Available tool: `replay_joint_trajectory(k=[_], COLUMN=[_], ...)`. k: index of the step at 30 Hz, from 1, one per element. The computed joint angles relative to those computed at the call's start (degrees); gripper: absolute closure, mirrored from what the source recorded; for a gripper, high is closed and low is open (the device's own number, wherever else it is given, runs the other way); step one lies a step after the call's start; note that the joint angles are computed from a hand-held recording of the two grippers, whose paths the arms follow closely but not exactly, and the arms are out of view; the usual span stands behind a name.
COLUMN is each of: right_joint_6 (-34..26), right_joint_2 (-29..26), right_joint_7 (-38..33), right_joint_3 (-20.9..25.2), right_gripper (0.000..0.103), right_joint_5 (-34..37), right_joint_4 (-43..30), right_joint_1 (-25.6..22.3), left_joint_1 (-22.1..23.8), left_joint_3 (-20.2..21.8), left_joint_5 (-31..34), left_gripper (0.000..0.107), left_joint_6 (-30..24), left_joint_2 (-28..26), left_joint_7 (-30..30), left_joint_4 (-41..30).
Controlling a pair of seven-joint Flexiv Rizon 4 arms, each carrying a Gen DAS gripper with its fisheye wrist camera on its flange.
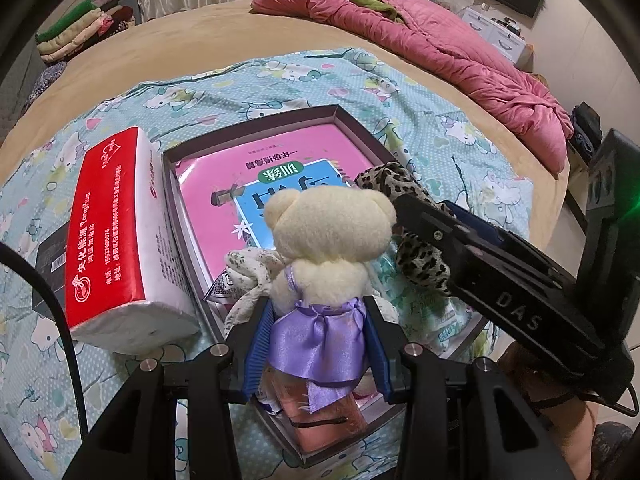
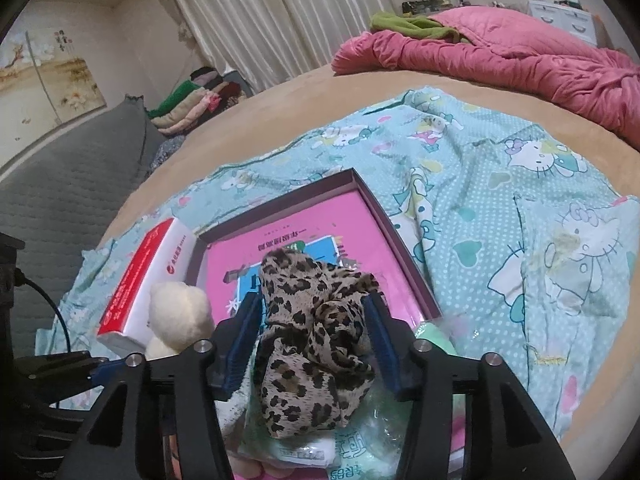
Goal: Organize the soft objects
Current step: 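Open the right tool to drop the leopard scrunchie onto the tray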
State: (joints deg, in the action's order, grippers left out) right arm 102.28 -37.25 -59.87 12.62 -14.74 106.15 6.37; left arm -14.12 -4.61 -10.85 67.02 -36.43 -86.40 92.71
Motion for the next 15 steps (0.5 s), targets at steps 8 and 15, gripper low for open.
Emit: replay_joint_trajectory(k=[8, 15], right_joint_6=[5.59, 9.09], right_joint_2=[0.42, 1.35], right_joint_7=[0.97, 2.86], right_joint_3=[-0.53, -4.12], right_gripper=[0.031, 0.03], right_joint_5=[0.88, 2.14], right_joint_4=[1.35, 2.75], right_joint_1=[0.01, 2.35], left_joint_1=[0.48, 1.64], left_joint_3=[-0.74, -2.75], left_joint_5=[-0.7, -3.12], left_gripper=[0.062, 0.061], left_joint_6=[0.09, 1.42], left_joint_2=[-0.6, -2.11], left_joint_7=[0.38, 2.0], left_joint_4=[-0.38, -1.17])
